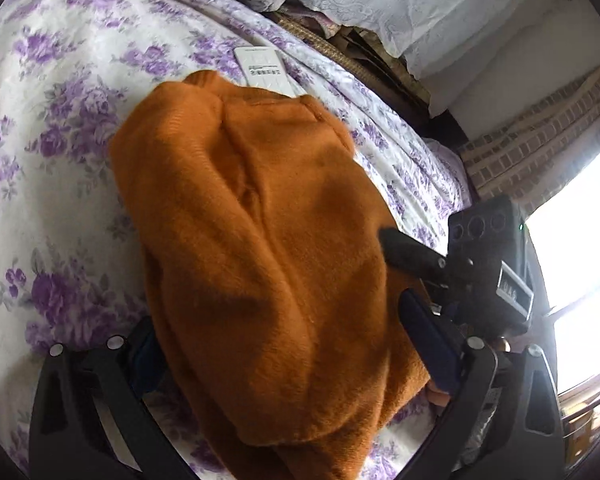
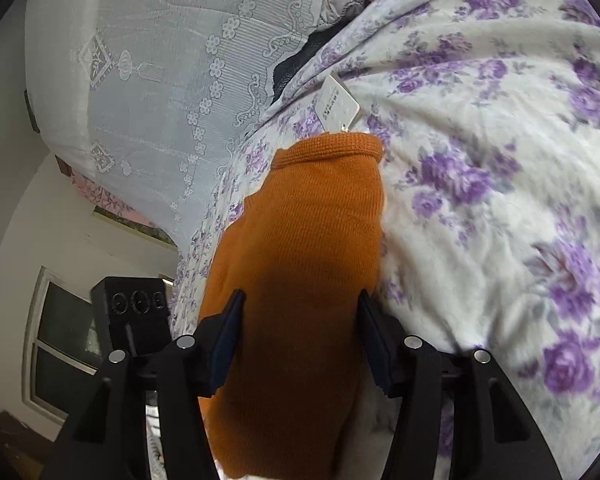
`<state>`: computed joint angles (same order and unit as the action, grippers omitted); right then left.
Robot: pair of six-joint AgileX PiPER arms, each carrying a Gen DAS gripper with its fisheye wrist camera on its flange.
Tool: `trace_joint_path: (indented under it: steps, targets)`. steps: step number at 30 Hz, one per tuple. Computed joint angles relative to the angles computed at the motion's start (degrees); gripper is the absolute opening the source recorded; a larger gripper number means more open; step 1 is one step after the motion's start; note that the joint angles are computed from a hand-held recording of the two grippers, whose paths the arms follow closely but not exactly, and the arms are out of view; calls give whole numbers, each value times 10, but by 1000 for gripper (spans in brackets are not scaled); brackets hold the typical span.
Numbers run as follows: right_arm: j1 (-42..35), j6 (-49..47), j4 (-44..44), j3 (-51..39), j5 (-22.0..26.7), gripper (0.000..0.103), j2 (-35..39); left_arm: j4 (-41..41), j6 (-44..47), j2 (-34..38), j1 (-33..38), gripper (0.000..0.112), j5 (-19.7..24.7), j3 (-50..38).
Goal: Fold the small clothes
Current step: 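Grasp the folded orange cardigan with the right gripper and lift it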
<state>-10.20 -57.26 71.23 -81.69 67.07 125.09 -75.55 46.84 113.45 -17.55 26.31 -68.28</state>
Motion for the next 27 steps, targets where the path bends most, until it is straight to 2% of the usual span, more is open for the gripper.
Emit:
trace_joint_path:
  steps: [2, 8, 11, 14, 21, 27]
  targets:
    - [6, -25, 5, 19, -21, 50, -14, 31, -26, -3, -16, 97, -25, -5]
    - [5, -92, 23, 75, -54, 43, -57, 39, -5, -42, -35, 91, -74, 39]
    - [0, -121, 28, 107, -61, 42, -86, -15, 49, -58, -37, 83, -73, 62]
    - [-13, -131, 24, 127, -54, 42, -101, -33, 64, -70, -47, 81, -79, 77]
    - [-59, -143, 6, 174, -35, 42, -132, -21, 30, -92, -102, 79, -113, 100]
    - [-123, -164, -32, 221, 1, 42, -165, 80, -96, -107, -173, 79, -149, 109]
